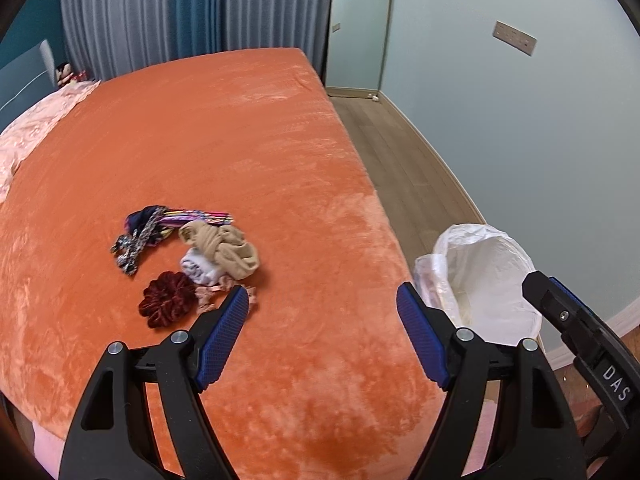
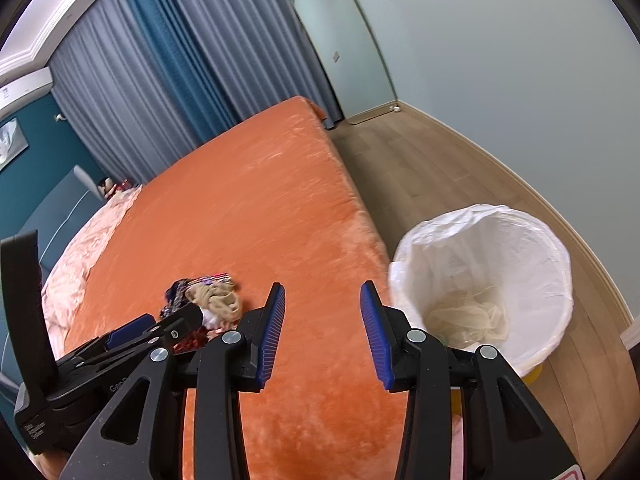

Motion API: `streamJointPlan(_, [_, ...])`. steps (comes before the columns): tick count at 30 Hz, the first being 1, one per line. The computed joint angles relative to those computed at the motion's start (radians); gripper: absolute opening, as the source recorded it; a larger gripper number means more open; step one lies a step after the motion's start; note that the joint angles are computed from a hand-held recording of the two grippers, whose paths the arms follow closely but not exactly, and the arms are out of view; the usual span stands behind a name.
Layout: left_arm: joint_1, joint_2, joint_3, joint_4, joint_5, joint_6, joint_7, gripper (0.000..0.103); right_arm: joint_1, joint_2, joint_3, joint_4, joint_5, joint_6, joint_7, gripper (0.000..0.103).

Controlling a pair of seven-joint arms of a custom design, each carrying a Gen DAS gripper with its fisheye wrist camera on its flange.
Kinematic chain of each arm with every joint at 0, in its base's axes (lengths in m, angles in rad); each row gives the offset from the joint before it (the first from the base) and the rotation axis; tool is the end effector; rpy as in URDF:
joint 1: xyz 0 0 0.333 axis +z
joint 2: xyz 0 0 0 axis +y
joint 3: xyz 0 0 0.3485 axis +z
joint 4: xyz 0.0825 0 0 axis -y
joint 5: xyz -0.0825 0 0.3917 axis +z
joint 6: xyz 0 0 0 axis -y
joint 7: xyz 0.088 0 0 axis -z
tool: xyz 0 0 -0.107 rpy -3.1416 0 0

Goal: Collect trash
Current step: 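Move both open tools back over the item pile on the bed, then grasp the dark red scrunchie with the left tool while the right tool grasps the pink hair tie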

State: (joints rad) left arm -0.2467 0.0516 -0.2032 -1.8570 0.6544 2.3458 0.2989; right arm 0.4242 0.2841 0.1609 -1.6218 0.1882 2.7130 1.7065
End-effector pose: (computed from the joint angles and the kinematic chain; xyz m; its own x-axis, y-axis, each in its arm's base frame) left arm 0.5661 -0.2604 0.5686 0.4069 -0.9065 0.1127 -0.6785 -0.3825 -0.6272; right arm 0.6050 0.3739 0.5844 0.3846 -0.8681 -0.3137 -0.7418 -0.0884 -0.6648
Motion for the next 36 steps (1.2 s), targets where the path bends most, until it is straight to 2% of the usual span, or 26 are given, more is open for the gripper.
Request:
streamJointPlan(11, [0.067,-0.122,0.0,-0.154,-0.012,0.033,-0.064,0.073,0.06,0.049,0.016,0.07,-0.047,-0.054,-0.011,0.04])
streamJointPlan(24, [0.165,-0.232,-0.001,-0.328,-0.074,0.091,-0.091,0.073,0.143,0.162,0.022,0.205,-0.103,-0.154,-0.017,0.04])
streamJointPlan(31, [0.219,-0.265,0.017,-0.433,-0.14,0.132,-0.092,0.073,0.195,0.273,0.008,0.328,-0.138,-0.239,0.0,0.04])
streamJointPlan(36, [0.262,-0.255,0.04,-0.487,-0.18,0.172,-0.068,0.073,0.224,0.394,-0.002,0.48,-0.143,-0.333,0.02,0.04])
